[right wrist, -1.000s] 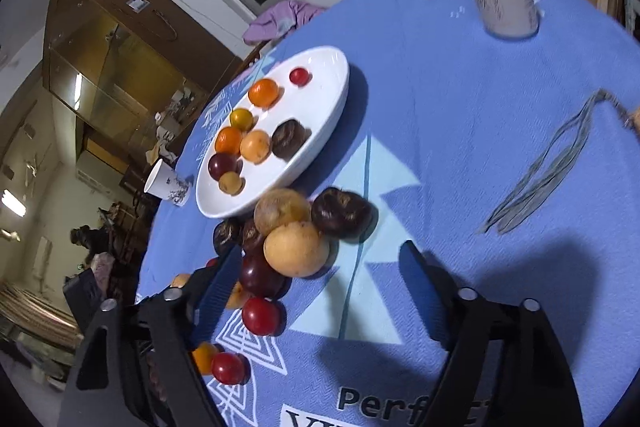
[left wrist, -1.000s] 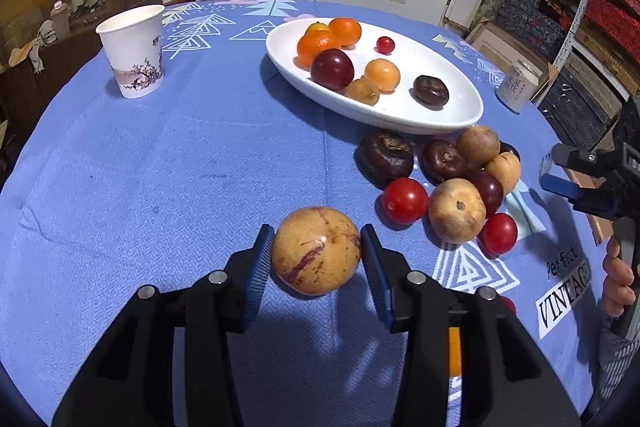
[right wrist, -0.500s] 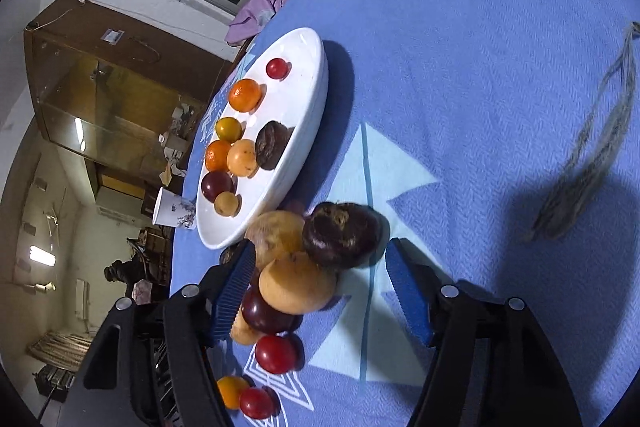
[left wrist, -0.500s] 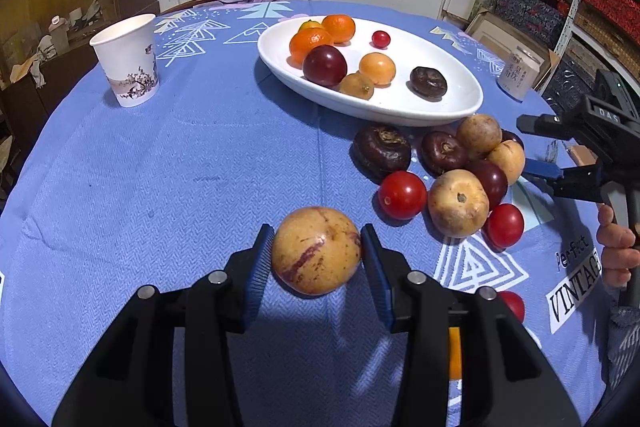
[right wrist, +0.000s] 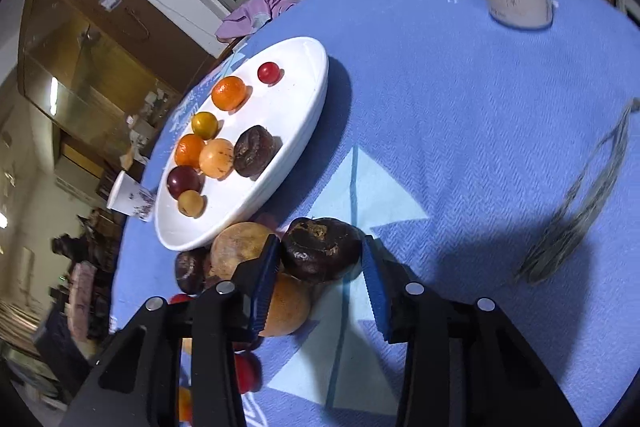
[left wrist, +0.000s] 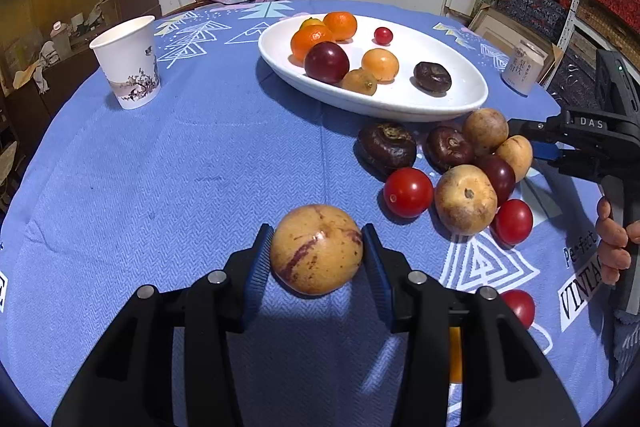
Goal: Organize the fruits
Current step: 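Grasp the dark brown fruit with the right tool while the left tool holds the mottled fruit, then carry both fruits onto the white plate and open both tools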
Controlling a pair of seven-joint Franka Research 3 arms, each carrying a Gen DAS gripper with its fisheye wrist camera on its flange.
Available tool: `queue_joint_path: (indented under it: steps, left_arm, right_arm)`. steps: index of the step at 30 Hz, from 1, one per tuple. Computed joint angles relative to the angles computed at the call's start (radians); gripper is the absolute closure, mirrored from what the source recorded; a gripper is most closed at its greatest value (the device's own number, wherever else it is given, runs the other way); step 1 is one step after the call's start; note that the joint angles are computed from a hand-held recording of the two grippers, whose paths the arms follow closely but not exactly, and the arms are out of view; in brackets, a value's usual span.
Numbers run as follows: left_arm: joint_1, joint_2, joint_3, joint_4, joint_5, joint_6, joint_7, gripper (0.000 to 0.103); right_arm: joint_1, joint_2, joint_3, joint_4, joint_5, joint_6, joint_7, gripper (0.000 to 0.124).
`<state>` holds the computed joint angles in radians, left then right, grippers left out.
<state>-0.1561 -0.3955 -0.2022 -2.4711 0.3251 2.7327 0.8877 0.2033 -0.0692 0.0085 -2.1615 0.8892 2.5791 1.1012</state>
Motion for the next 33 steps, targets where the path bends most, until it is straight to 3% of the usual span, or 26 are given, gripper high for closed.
queue_joint_path:
  steps: [4,8,9,13,16,18,26,33]
  left_arm:
    - [0.006,-0.004,-0.008,0.000,0.016,-0.001,-0.012,0.059]
    - [0.034,-0.023,-0.039,-0.008,0.075,0.022,-0.054,0.059]
    - [0.040,-0.030,-0.046,-0.012,0.093,0.034,-0.064,0.059]
    - [0.037,-0.052,-0.036,-0.022,0.103,0.072,-0.086,0.059]
    - [-0.001,-0.044,0.015,-0.008,0.038,0.101,-0.053,0.059]
    - [0.010,-0.021,0.012,0.032,0.033,0.098,-0.039,0.059]
    - [0.054,0.193,-0.031,0.337,0.105,0.028,-0.036,0.059]
    - [0.011,0.393,-0.013,0.529,0.126,-0.006,-0.042,0.059]
  right_arm:
    - [0.009,-0.035,0.018,-0.039,-0.095,0.116,0.023,0.082]
    - [0.006,-0.113,0.067,-0.156,-0.331,0.383,0.100,0.082]
    - [0.027,-0.123,0.049,-0.165,-0.327,0.397,0.081,0.082]
    - [0.135,-0.161,-0.056,-0.166,-0.134,0.320,-0.085,0.082]
    - [0.144,-0.179,-0.059,-0.166,-0.072,0.291,-0.131,0.082]
    - [0.142,-0.189,-0.046,-0.170,-0.064,0.294,-0.141,0.082]
    - [0.094,-0.102,-0.020,-0.019,-0.118,0.217,-0.052,0.082]
    - [0.047,0.089,0.017,0.214,-0.213,0.185,0.056,0.082]
